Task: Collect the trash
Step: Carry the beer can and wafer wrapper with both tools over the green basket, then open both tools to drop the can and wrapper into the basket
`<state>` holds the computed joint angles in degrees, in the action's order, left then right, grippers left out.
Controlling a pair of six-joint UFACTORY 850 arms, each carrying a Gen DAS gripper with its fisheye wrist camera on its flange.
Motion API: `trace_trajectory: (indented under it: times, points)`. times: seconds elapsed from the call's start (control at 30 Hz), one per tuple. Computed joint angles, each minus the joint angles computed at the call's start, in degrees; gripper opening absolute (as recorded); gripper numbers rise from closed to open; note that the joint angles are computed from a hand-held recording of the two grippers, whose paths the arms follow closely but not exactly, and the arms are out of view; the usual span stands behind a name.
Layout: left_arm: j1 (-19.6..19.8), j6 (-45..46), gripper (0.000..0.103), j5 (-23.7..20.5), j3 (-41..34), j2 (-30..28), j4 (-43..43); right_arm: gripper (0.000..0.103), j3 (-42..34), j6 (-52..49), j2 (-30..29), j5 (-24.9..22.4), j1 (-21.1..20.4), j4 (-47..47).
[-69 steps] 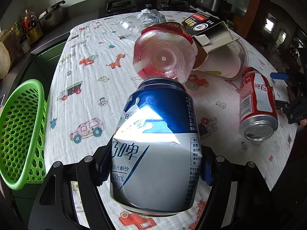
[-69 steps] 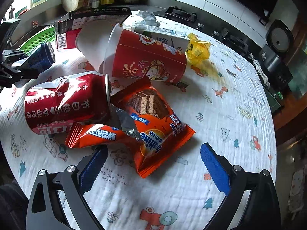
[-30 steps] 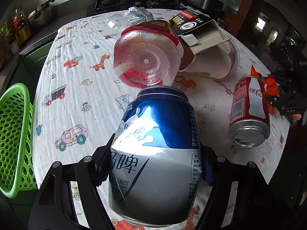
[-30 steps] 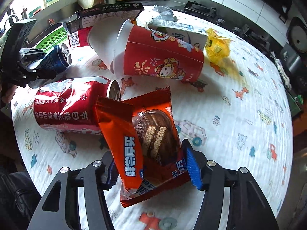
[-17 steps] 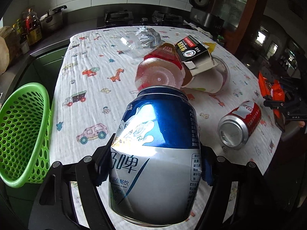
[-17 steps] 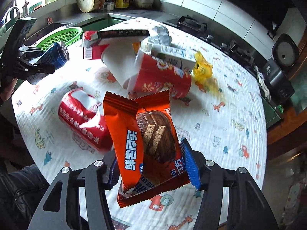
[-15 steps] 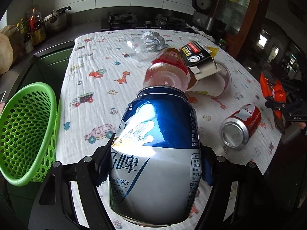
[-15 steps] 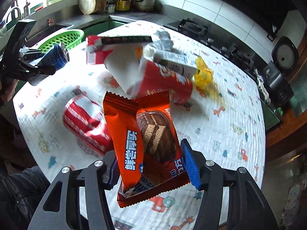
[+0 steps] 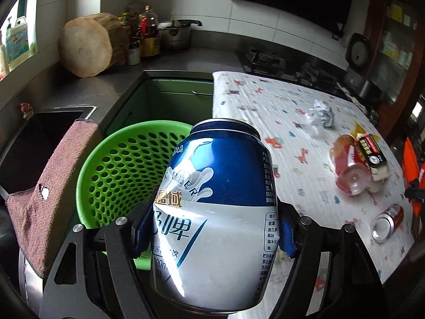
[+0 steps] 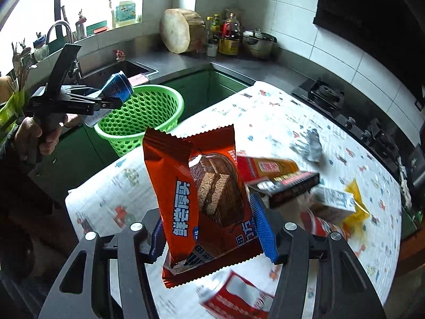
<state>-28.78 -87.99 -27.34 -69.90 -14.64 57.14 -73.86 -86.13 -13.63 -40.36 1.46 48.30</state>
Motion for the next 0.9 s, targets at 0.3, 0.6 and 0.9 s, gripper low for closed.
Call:
trace_trajectory:
  times: [0.3, 0.6, 0.9]
  points:
    - [8.0, 8.2, 0.073, 2.6, -0.7, -4.4, -9.7, 0.055, -12.1, 21.4, -10.4, -1.5, 11.3, -7.9]
    - [12.9, 7.3, 0.073, 9.5, 3.1, -4.7, -12.6, 0.056, -30.6, 41.9, -25.6, -6.4, 19.7, -16.3]
    - [14.8, 10.2, 0.073, 10.6, 3.2, -5.4, -15.4, 0.082, -42.0, 48.2, -34.8, -13.0, 21.8, -14.2]
